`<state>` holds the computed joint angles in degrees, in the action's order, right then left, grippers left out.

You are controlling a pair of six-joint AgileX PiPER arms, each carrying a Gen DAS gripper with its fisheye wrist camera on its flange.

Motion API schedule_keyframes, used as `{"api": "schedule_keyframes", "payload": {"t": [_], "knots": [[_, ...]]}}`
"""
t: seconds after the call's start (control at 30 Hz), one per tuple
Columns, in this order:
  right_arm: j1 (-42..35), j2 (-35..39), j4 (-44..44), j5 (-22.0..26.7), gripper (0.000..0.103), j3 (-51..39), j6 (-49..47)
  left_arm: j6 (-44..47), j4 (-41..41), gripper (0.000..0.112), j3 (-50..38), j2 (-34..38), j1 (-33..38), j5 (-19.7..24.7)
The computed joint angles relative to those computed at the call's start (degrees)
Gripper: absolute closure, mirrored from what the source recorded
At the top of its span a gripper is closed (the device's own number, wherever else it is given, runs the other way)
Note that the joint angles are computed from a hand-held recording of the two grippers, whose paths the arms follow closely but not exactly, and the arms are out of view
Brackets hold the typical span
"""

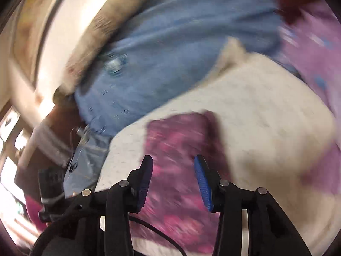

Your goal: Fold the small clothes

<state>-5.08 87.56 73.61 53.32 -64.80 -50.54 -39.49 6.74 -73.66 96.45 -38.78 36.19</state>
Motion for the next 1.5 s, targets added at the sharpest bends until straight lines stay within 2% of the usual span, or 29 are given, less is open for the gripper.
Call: {"api": "schedule_keyframes", "payload": {"t": [0.1, 0.17, 0.2, 0.23, 0.27, 0.3, 0.37, 0.43, 0.47, 0.57, 0.6, 0.73, 0.8, 0.83, 0.87, 0.93, 1.03, 1.1, 1.13, 1.2, 1.3, 1.43, 1.5], "knots": [[7.5, 6.2, 0.0, -3.4, 0.064, -7.8, -1.8, -0.3, -2.8, 0.034, 0.7, 4.1, 1.1, -2.1], [11.6, 12.2, -6.2, -7.9, 0.065, -13.7, 1.8, 1.4, -5.7, 0.034, 2.0, 7.5, 0.4, -3.6], [13.3, 15.7, -10.9, -11.2, 0.068, -15.6, 4.9, 1.9, -6.5, 0.031, 2.9, 8.7, -0.3, -4.7], [14.5, 20.5, -13.3, -12.2, 0.080, -19.5, 8.2, 0.6, -5.0, 0.030, 5.2, 8.5, -1.3, -7.6], [13.9, 24.5, -13.4, -10.9, 0.086, -21.2, 9.8, -1.2, -1.6, 0.030, 6.4, 7.6, -2.3, -8.8], [11.3, 26.8, -11.2, -7.4, 0.089, -22.6, 10.2, -0.7, -0.5, 0.030, 6.0, 7.5, -3.3, -7.7], [8.5, 27.6, -5.0, -3.7, 0.090, -21.4, 7.6, 5.6, -5.3, 0.031, 6.5, 6.1, -2.9, -7.9], [7.2, 27.0, -5.6, -1.2, 0.085, -22.3, 10.0, 10.7, -9.3, 0.031, 7.0, 3.1, -1.2, -8.6], [6.8, 26.7, -6.0, -1.1, 0.084, -23.4, 10.6, 9.9, -8.3, 0.031, 6.5, 1.7, -0.4, -8.7], [5.5, 22.7, -4.7, -2.3, 0.069, -21.8, 6.1, 6.1, -4.6, 0.030, 1.3, 2.0, 2.8, -7.2], [6.2, 22.2, -4.8, -3.9, 0.065, -22.3, 5.7, 4.7, -3.8, 0.030, -1.6, 3.8, 3.9, -6.1], [9.6, 22.9, -9.9, -7.7, 0.064, -23.3, 8.1, 3.3, -3.9, 0.030, -17.1, 17.0, 7.2, 1.8], [12.2, 27.5, -16.1, -9.0, 0.066, -27.6, 15.0, 3.2, -4.8, 0.028, -24.7, 24.2, 7.8, 7.2], [13.2, 29.5, -19.1, -9.4, 0.066, -29.7, 18.2, 2.3, -4.3, 0.025, -25.9, 25.6, 7.6, 8.1], [13.4, 31.0, -19.8, -9.5, 0.066, -30.2, 19.2, 0.2, -1.6, 0.023, -25.6, 25.4, 6.8, 7.3], [12.3, 30.2, -15.9, -9.1, 0.066, -28.6, 16.6, -3.7, 4.3, 0.024, -26.4, 24.7, 4.6, 9.2], [8.8, 29.6, -8.7, -3.4, 0.063, -27.2, 13.6, -5.1, 5.8, 0.024, -24.3, 21.7, 3.3, 9.4], [6.0, 29.4, -4.9, 0.2, 0.052, -25.9, 12.6, -7.1, 7.3, 0.024, -21.6, 19.2, 2.6, 8.4], [5.0, 28.2, -4.6, 0.5, 0.046, -24.1, 11.8, -8.9, 9.4, 0.024, -20.2, 17.8, 1.8, 8.5], [3.2, 26.0, -4.1, 1.1, 0.041, -20.3, 9.0, -10.9, 11.7, 0.024, -20.1, 17.4, 0.3, 9.1], [1.4, 24.5, -4.5, 3.0, 0.040, -16.5, 7.5, -12.9, 14.2, 0.024, -19.2, 16.5, -0.8, 10.0], [-0.4, 23.8, -2.6, 5.1, 0.036, -12.8, 5.6, -13.0, 13.7, 0.024, -15.4, 13.5, -0.3, 10.6], [-1.9, 23.8, -0.6, 7.9, 0.031, -11.9, 4.6, -11.6, 8.9, 0.024, -10.1, 10.1, 2.3, 7.1]]}}
